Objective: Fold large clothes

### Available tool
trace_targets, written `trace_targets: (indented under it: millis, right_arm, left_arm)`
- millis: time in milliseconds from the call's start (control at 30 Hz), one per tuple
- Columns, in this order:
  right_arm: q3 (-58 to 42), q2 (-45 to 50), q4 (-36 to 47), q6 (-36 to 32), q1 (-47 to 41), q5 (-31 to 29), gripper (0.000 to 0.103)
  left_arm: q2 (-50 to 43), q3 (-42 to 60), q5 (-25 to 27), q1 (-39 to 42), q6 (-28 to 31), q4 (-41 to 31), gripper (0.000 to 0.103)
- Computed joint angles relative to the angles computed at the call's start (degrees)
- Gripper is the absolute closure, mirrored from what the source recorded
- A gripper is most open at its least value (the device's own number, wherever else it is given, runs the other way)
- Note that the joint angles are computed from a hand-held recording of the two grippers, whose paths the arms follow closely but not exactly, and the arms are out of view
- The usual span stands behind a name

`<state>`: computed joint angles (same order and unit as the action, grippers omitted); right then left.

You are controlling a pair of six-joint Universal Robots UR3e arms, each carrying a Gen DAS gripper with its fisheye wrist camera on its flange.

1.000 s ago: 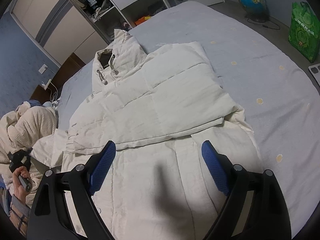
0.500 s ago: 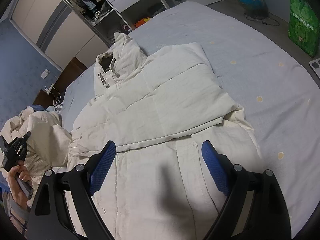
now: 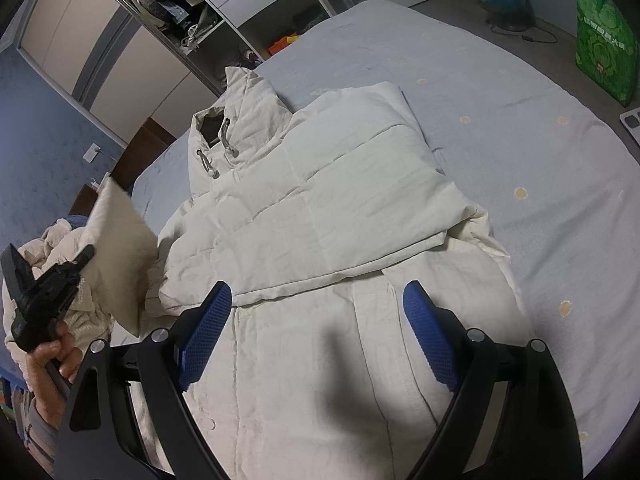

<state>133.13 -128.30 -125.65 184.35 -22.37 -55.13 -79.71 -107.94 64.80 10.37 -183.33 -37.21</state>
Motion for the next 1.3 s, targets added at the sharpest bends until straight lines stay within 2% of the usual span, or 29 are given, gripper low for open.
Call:
trace_targets:
  millis: [233, 400, 500, 567, 633, 733, 933, 1067, 1300]
  right_arm:
    - [-0.08, 1.01, -0.44, 0.26, 0.33, -0.13, 0.019]
    - [0.03, 1.36, -0.54, 0.39, 0.07, 0.28, 0.019]
    - [-0.13, 1.57, -0.45, 0.35, 0.13, 0.27, 0.019]
    - [-0.1, 1.55, -0.34, 0.32, 0.21, 0.23, 0.019]
    - [-0.21, 1.52, -0.13, 0.15, 0.32, 0.07, 0.019]
    - [-0.3, 1.81, -0.29, 0.25, 0.69, -0.25, 0.019]
    - [-1.17, 3.95, -2.53, 1.25, 3.61, -2.49, 0.019]
    - [-2.35, 5.8, -4.52, 1.81, 7.43, -5.97, 0.019]
    - [-6.41, 11.28, -8.72, 2.12, 18.05, -14.55, 0.019]
  left_arm:
    - [-9.77, 1.61, 6.92, -8.85, 0.51, 3.5, 0.097]
    - [-13.93, 2.78, 7.43, -10.74, 1.89, 0.54, 0.09]
    - [-15.42, 2.93, 6.65, -11.15, 3.53, -1.52, 0.07]
    - [-14.79, 2.04, 5.45, -11.2, 4.21, -2.25, 0.043]
    - [-12.8, 0.77, 5.94, -11.61, 4.62, -2.34, 0.034]
    - [-8.55, -0.18, 3.96, -10.06, 6.44, -6.19, 0.032]
    - [2.62, -1.91, 1.04, -3.34, 8.51, -15.54, 0.025]
    - [12.09, -2.56, -2.45, 6.31, 10.05, -23.28, 0.02]
    - [24.33, 0.1, -7.18, 27.38, 21.55, -38.34, 0.018]
